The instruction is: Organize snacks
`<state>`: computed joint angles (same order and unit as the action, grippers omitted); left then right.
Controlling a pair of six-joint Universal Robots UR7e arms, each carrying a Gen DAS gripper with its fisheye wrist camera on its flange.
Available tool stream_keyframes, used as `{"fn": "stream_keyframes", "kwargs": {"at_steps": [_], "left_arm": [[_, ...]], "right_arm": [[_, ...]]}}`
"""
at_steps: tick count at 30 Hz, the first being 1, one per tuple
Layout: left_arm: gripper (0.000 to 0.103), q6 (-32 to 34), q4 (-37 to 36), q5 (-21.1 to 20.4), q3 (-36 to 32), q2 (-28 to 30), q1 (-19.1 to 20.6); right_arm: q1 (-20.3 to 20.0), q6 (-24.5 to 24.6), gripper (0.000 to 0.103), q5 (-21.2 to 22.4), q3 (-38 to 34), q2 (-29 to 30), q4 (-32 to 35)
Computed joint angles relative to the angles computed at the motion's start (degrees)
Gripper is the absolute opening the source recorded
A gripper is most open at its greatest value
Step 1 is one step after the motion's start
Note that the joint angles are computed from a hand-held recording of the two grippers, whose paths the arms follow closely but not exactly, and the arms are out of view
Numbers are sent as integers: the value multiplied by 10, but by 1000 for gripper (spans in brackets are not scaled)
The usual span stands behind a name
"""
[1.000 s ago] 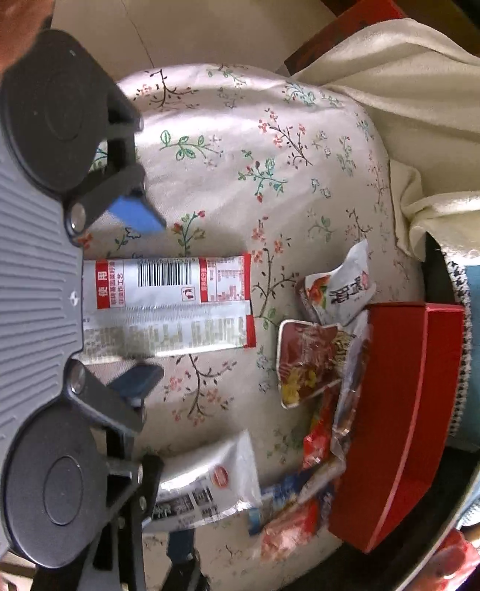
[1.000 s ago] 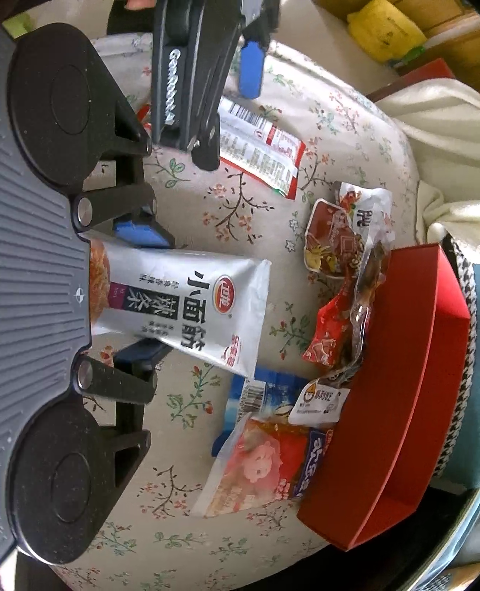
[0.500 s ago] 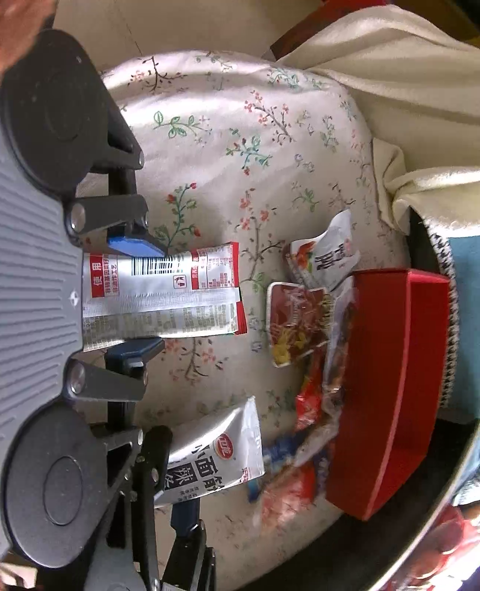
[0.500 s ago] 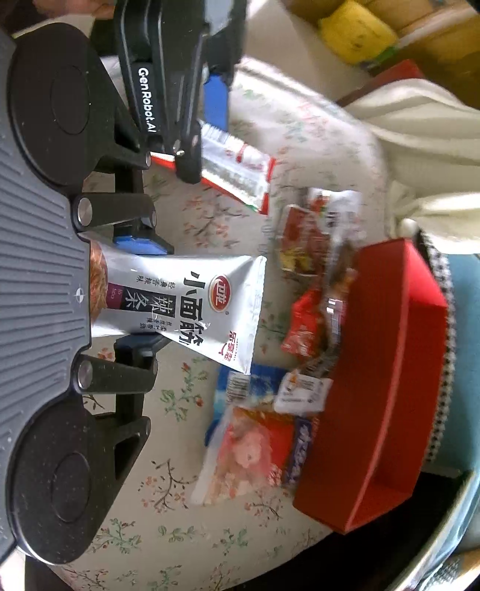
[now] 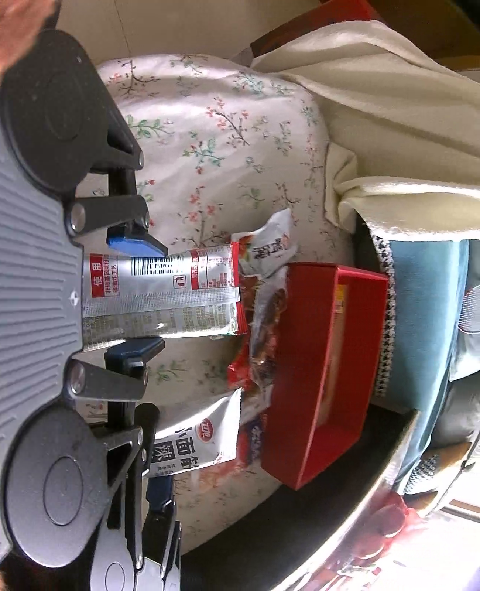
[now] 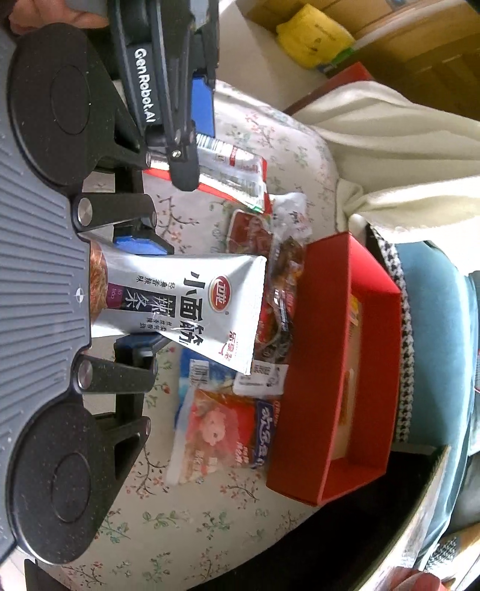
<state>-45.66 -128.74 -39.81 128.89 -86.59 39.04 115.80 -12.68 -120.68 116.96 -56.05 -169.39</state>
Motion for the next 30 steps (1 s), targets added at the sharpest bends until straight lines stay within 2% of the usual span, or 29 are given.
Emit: {"fn": "stream_keyframes", "kwargs": {"at_steps": [11, 30], "left_arm": [[39, 58, -80, 42, -8, 30, -5], [39, 224, -280, 59, -83, 134, 35]], "right_arm": [[-9, -7, 49, 11, -26, 7, -53], [-17, -49, 49, 21, -104, 39, -104]]}}
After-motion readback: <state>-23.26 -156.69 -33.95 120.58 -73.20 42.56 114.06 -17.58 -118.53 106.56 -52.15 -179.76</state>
